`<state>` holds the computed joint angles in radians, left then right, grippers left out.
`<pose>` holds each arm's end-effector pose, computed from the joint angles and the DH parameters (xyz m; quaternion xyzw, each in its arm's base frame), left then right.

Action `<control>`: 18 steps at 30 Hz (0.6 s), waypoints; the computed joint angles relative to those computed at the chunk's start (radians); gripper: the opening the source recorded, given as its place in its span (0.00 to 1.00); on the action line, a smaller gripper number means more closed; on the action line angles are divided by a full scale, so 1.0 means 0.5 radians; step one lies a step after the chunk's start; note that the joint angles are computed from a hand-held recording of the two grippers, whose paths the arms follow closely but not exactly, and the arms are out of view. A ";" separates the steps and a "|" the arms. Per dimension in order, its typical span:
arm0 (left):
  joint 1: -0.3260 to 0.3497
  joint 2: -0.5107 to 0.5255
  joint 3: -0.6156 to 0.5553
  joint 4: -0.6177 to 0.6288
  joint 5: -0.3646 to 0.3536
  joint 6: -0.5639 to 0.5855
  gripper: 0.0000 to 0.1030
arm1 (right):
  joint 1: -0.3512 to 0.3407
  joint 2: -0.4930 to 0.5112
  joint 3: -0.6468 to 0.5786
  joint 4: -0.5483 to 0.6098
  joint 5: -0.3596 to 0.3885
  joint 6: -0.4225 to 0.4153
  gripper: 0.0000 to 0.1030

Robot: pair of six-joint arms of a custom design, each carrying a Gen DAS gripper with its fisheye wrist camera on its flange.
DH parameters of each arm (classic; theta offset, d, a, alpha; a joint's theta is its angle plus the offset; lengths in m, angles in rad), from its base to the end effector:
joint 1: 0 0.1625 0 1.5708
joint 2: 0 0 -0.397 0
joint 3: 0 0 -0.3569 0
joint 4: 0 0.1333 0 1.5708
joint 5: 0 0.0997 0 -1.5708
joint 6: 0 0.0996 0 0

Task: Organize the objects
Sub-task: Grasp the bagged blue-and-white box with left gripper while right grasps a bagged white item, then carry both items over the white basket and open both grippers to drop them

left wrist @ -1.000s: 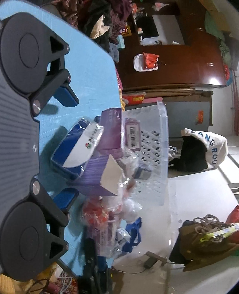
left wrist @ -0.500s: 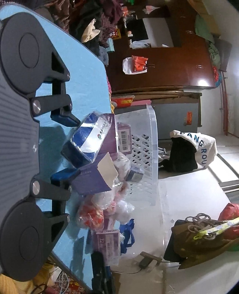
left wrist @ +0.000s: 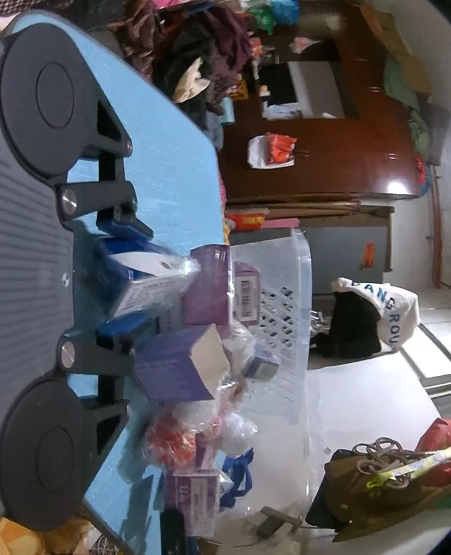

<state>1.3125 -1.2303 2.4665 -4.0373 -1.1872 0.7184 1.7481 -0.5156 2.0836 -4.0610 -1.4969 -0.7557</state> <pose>0.0704 -0.4014 0.2627 0.2790 0.7596 -0.5161 0.2808 0.2241 -0.4533 0.0208 0.4172 -0.7919 0.4356 0.0951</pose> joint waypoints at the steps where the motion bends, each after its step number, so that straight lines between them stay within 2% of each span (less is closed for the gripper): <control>1: -0.001 -0.003 0.003 -0.015 0.013 0.002 0.47 | 0.000 -0.002 0.002 -0.004 0.001 0.001 0.43; 7: -0.059 -0.132 0.029 -0.052 -0.040 0.022 0.46 | 0.015 -0.045 0.040 -0.070 0.047 0.013 0.43; 9: -0.130 -0.209 -0.023 0.047 -0.053 0.036 0.46 | 0.048 -0.076 0.020 -0.075 0.041 0.025 0.43; 11: -0.189 -0.281 -0.152 0.274 -0.115 -0.007 0.46 | 0.107 -0.141 -0.060 0.031 0.032 0.029 0.43; 13: -0.256 -0.281 -0.351 0.505 -0.124 -0.055 0.46 | 0.186 -0.151 -0.231 0.138 -0.033 0.016 0.43; 15: -0.304 -0.198 -0.605 0.745 -0.098 -0.056 0.46 | 0.261 -0.109 -0.458 0.241 -0.145 -0.001 0.43; 17: -0.334 -0.054 -0.895 1.009 0.037 -0.095 0.46 | 0.316 -0.051 -0.745 0.467 -0.254 0.011 0.42; 18: -0.321 0.007 -1.003 1.116 0.042 -0.121 0.46 | 0.338 0.006 -0.926 0.601 -0.332 0.017 0.42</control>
